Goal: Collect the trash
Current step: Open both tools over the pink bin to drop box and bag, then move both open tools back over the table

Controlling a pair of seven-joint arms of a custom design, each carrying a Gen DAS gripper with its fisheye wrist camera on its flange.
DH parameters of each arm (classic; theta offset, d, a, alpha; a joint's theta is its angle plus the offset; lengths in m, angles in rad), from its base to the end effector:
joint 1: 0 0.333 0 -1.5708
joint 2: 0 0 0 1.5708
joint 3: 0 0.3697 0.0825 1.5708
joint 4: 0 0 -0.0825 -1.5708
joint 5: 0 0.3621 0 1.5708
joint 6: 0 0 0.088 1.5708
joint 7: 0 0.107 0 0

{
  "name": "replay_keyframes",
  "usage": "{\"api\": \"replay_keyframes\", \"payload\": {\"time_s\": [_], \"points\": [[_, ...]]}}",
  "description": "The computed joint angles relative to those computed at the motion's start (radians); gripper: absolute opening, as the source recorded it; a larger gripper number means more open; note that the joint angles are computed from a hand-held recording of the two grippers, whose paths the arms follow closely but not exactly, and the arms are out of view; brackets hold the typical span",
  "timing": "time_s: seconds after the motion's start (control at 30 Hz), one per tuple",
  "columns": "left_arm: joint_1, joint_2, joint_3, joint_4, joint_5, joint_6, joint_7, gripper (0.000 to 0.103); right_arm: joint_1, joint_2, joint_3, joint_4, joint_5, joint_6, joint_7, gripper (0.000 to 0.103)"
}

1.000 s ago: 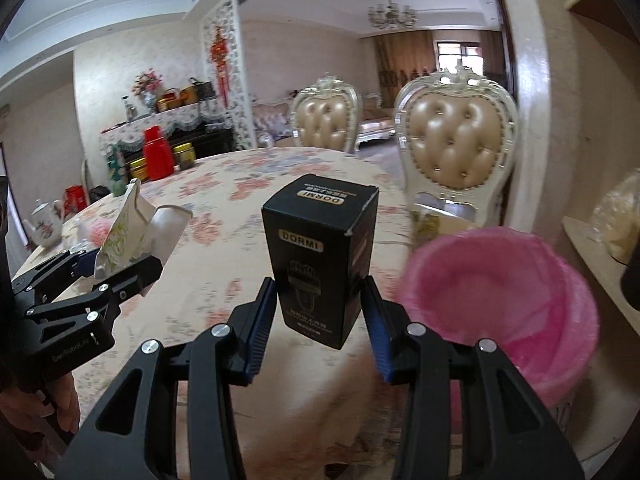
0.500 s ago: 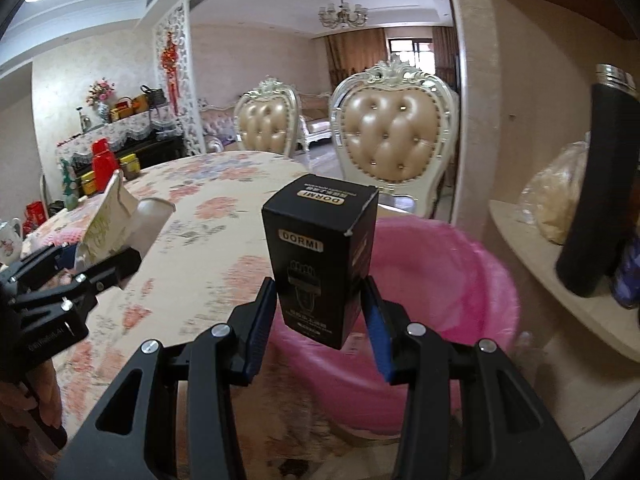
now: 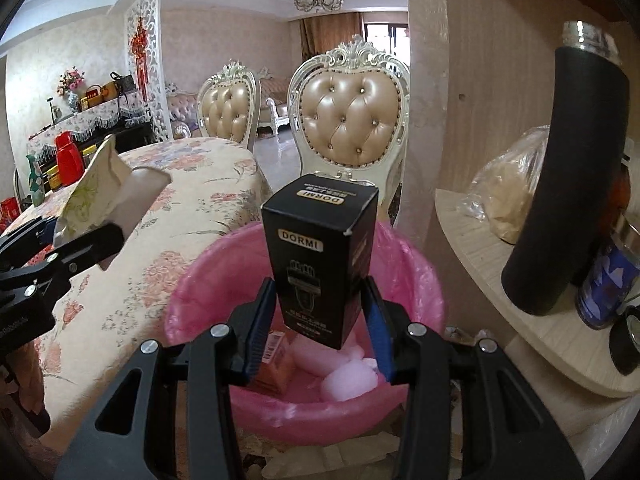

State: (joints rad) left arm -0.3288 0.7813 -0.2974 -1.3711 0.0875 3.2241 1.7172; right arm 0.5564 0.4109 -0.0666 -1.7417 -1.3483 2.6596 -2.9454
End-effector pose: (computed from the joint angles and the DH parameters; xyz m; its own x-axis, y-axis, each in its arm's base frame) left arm 0.6934 -0.3997 0.4503 -0.6098 -0.7926 0.0027 -0.3563 0.2711 -0.8942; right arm 0.5906 0.3538 0.4394 -0.1356 -0.9896 -0.0483 -0.5496 0.1157 -0.8273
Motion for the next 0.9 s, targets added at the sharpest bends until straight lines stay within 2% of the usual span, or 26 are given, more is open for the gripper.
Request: {"api": "replay_keyframes", "payload": {"time_s": [0.17, 0.27, 0.43, 0.47, 0.5, 0.57, 0.63, 0.73, 0.8, 0.9], "points": [[-0.023, 0.080, -0.014, 0.150, -0.003, -0.093, 0.018, 0.053, -0.031, 0.021, -0.012, 0.010, 0.009, 0.061, -0.024, 0.044], [-0.041, 0.116, -0.007, 0.223, -0.018, -0.144, 0.022, 0.053, -0.032, 0.023, -0.029, 0.006, 0.026, 0.066, -0.028, 0.063], [-0.066, 0.183, -0.014, 0.344, -0.032, -0.221, 0.068, 0.054, -0.028, -0.018, -0.038, -0.043, -0.038, 0.036, 0.076, 0.065], [-0.074, 0.196, -0.014, 0.369, -0.033, -0.239, 0.081, 0.062, -0.029, -0.031, -0.033, -0.059, -0.046, 0.020, 0.088, 0.065], [-0.083, 0.203, -0.004, 0.381, -0.037, -0.243, 0.083, 0.080, -0.031, -0.039, -0.026, -0.067, -0.053, 0.007, 0.098, 0.065], [-0.113, 0.195, 0.054, 0.358, -0.039, -0.181, 0.044, 0.092, -0.036, -0.062, -0.012, -0.092, -0.067, -0.021, 0.132, 0.066], [-0.111, 0.178, 0.059, 0.320, -0.037, -0.151, 0.032, 0.092, -0.044, -0.074, 0.005, -0.105, -0.080, -0.036, 0.153, 0.066], [-0.124, 0.125, 0.119, 0.230, -0.030, -0.103, -0.013, 0.092, -0.048, -0.077, 0.031, -0.100, -0.080, -0.061, 0.148, 0.066], [-0.111, 0.072, 0.132, 0.135, -0.026, -0.058, -0.037, 0.093, -0.043, -0.072, 0.043, -0.086, -0.086, -0.066, 0.145, 0.067], [-0.117, 0.000, 0.185, 0.015, -0.027, -0.003, -0.086, 0.093, -0.027, -0.057, 0.055, -0.055, -0.101, -0.069, 0.142, 0.076]]}}
